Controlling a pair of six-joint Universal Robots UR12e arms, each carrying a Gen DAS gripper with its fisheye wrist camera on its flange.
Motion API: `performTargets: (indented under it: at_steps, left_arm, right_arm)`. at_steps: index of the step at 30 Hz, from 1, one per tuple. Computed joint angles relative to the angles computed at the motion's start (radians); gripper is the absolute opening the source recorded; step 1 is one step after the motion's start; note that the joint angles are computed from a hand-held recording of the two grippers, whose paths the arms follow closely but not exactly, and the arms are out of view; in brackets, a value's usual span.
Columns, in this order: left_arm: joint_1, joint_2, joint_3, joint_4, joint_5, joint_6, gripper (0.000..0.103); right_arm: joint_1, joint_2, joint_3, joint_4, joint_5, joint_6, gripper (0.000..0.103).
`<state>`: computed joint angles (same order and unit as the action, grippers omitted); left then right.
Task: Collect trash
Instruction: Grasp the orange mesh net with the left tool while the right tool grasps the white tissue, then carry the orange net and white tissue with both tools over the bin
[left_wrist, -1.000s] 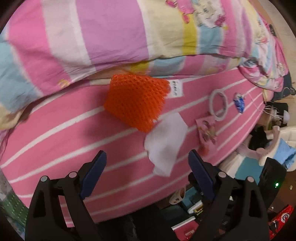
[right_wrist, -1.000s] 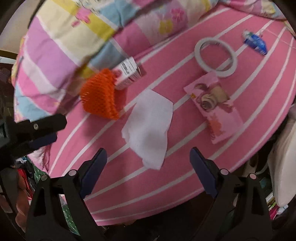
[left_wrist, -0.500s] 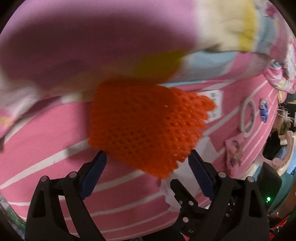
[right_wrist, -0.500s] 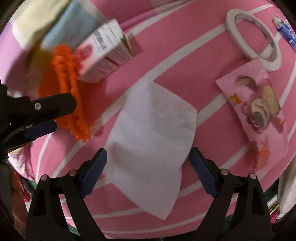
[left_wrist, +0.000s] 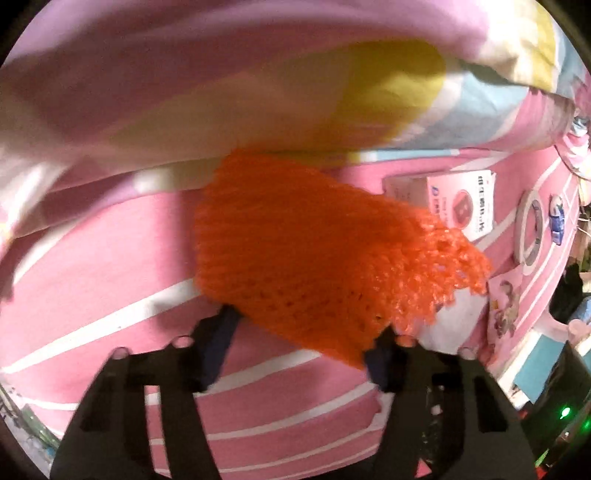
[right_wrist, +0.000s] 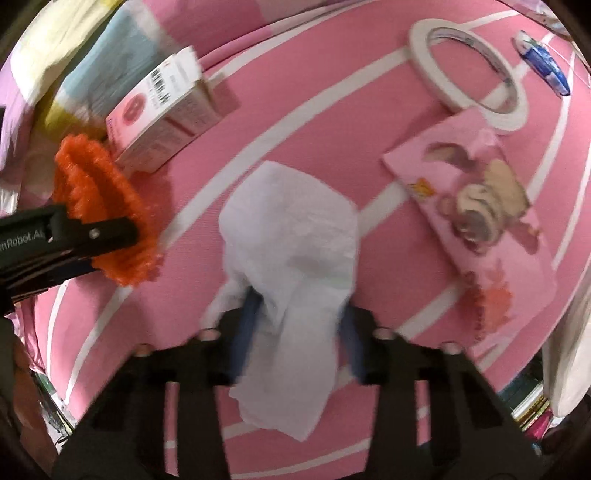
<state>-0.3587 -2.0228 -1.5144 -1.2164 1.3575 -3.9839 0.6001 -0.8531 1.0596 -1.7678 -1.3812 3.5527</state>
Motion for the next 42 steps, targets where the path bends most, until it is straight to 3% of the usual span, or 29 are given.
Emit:
performTargets:
  at_steps: [1,4,11,20,30,42]
  left_arm:
    - [-0.001,0.003,0.000,-0.005,0.007,0.003,0.037]
    - [0.001,0.017,-0.010,0.003,0.007,0.005,0.019]
    - [0.005,0.076,-0.040,0.049,-0.010,-0.030,0.019]
    - [-0.027,0.154,0.013,0.057,-0.020,-0.099,0.019]
    - [-0.079,0.210,0.136,0.035,0.047,-0.137,0.019]
    - [-0.129,0.225,0.225,0.085,0.106,-0.114,0.019]
  right_arm:
    - [-0.004,-0.003,0.007,-0.007,0.010,-0.005,0.007]
    - [-0.012,-0.016,0.022,-0.030,0.028,-0.018,0.005]
    - [-0.022,-0.061,0.036,-0.073,0.071,-0.044,0.005]
    - [-0.046,-0.137,-0.018,-0.070,0.123,-0.046,0.005]
    - [-0.034,-0.173,-0.159,-0.058,0.105,-0.026,0.005]
    - [-0.022,-0.248,-0.182,-0.108,0.046,-0.004,0.005]
